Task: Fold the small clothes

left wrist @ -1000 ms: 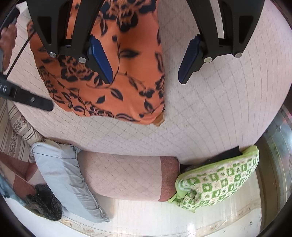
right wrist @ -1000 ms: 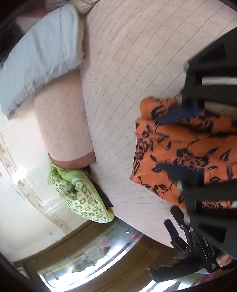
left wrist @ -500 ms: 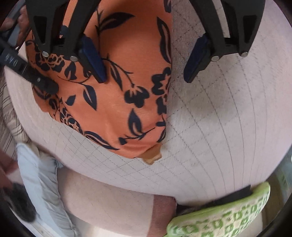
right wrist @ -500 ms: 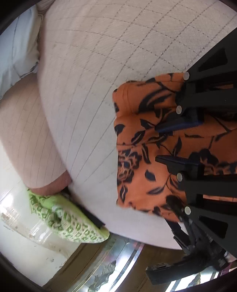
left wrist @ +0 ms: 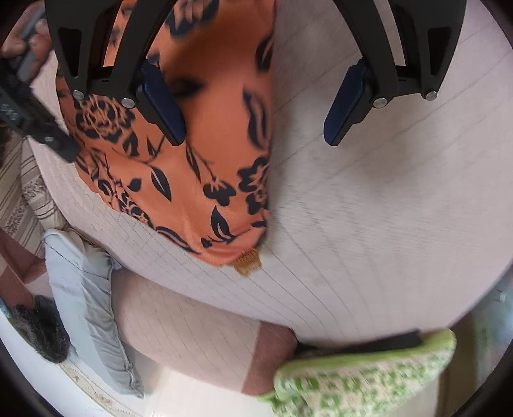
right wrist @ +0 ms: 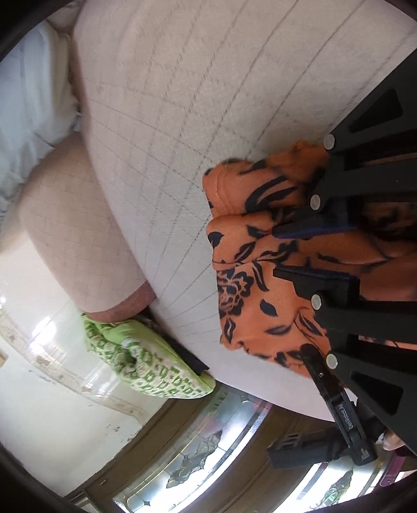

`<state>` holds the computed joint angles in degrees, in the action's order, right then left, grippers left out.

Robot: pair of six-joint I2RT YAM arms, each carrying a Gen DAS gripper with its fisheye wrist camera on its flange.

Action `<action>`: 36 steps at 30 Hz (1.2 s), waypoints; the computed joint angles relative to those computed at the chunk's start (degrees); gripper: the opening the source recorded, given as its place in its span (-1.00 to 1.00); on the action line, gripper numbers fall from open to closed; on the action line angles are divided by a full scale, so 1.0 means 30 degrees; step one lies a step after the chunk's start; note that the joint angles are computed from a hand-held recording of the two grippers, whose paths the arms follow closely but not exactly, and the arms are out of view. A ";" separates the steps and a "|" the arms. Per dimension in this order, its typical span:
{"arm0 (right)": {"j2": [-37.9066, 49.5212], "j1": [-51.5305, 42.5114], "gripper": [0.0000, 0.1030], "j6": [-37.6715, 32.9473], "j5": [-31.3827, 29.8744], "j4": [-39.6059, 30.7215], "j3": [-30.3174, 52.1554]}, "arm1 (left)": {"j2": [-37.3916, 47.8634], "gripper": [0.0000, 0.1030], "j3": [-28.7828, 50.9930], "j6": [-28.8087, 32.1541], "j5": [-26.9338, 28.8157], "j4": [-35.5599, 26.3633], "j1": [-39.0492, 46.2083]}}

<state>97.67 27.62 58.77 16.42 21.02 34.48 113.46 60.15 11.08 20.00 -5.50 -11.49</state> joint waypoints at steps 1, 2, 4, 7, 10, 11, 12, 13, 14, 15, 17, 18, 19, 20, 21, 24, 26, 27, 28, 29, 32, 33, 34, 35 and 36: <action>-0.0955 0.0501 -0.57 0.0110 0.0609 -0.0864 -0.0099 | -0.0892 0.73 -0.0707 0.0087 -0.0418 0.0196 0.0089; -0.2184 0.1305 -0.57 0.0214 0.1466 -0.2301 -0.0065 | -0.1985 0.73 -0.1585 0.0175 -0.0698 0.0440 0.0291; -0.3804 0.2734 -0.57 0.0657 0.2943 -0.4662 0.0226 | -0.4406 0.73 -0.3389 0.0091 -0.1026 0.0796 0.0943; -0.5442 0.5476 -0.57 0.2037 0.5547 -0.9670 0.1596 | -0.7528 0.75 -0.4879 0.0308 -0.2033 0.0137 0.1670; -0.5628 0.7763 -0.57 0.3249 0.7311 -1.4278 0.3759 | -1.0119 0.76 -0.5606 0.0999 -0.2877 -0.0851 0.2178; -0.5753 0.8522 -0.57 0.3764 0.7737 -1.5485 0.4299 | -1.1127 0.76 -0.5817 0.1223 -0.3055 -0.1215 0.2408; -0.5985 0.9300 -0.57 0.4225 0.8102 -1.6483 0.4722 | -1.2020 0.77 -0.5986 0.1301 -0.3203 -0.1482 0.2519; -0.6181 1.0044 -0.57 0.4508 0.8556 -1.7046 0.5101 | -1.2659 0.77 -0.5994 0.1396 -0.3193 -0.1711 0.2676; -0.6279 1.0612 -0.57 0.4778 0.8971 -1.7417 0.5369 | -1.3313 0.80 -0.6152 0.1449 -0.3188 -0.1826 0.2757; -0.6229 1.1272 -0.55 0.5194 0.9438 -1.8154 0.5880 | -1.4192 0.80 -0.6206 0.1530 -0.3152 -0.2285 0.2851; -0.5749 1.2287 -0.46 0.5975 1.0139 -1.9698 0.7132 | -1.5860 0.80 -0.6191 0.1759 -0.2827 -0.3293 0.3115; -0.5440 1.2691 -0.19 0.6342 1.0411 -2.0441 0.7801 | -1.6768 0.80 -0.6194 0.1981 -0.2544 -0.3816 0.3304; -0.5070 1.3133 0.39 0.6913 1.0745 -2.1239 0.8450 | -1.7717 0.82 -0.6116 0.2305 -0.2183 -0.4453 0.3547; -0.4666 1.3758 0.51 0.7760 1.1502 -2.2238 0.9174 | -1.8147 0.87 -0.6010 0.2461 -0.1998 -0.4834 0.3672; -0.4263 1.4085 0.52 0.8281 1.1952 -2.2993 0.9786 | -1.8904 0.93 -0.5817 0.2712 -0.1595 -0.5500 0.3986; -0.3085 1.4543 0.52 1.0062 1.1998 -2.5965 1.1794 | -2.0651 0.94 -0.5382 0.2919 -0.0551 -0.6920 0.4887; -0.2504 1.4836 0.52 1.1098 1.2112 -2.7584 1.2847 | -2.1358 0.95 -0.5130 0.3043 -0.0035 -0.7557 0.5286; -0.2269 1.4991 0.52 1.1554 1.2147 -2.8402 1.3374 | -2.1725 0.95 -0.4886 0.3184 0.0294 -0.8020 0.5538; -0.1904 1.5103 0.52 1.2046 1.2132 -2.9364 1.4054 | -2.1921 0.95 -0.4714 0.3264 0.0431 -0.8354 0.5644; -0.1494 1.5223 0.52 1.2490 1.2163 -3.0370 1.4797 | -2.2132 0.95 -0.4535 0.3338 0.0530 -0.8741 0.5721; -0.0503 1.5570 0.52 1.3214 1.2186 -3.2691 1.6769 | -2.2656 0.96 -0.3999 0.3536 0.1157 -0.9859 0.6116; -0.0392 1.5721 0.52 1.3308 1.2261 -3.2984 1.7099 | -2.2736 0.96 -0.3825 0.3570 0.1301 -1.0210 0.6210; -0.0312 1.5863 0.52 1.3271 1.2317 -3.3155 1.7444 | -2.2787 0.96 -0.3648 0.3651 0.1432 -1.0528 0.6287; -0.0232 1.5933 0.52 1.3257 1.2317 -3.3356 1.7727 | -2.2889 0.96 -0.3564 0.3703 0.1496 -1.0683 0.6330; -0.0077 1.6015 0.52 1.3277 1.2309 -3.3667 1.8101 | -2.2968 0.96 -0.3549 0.3690 0.1455 -1.0710 0.6313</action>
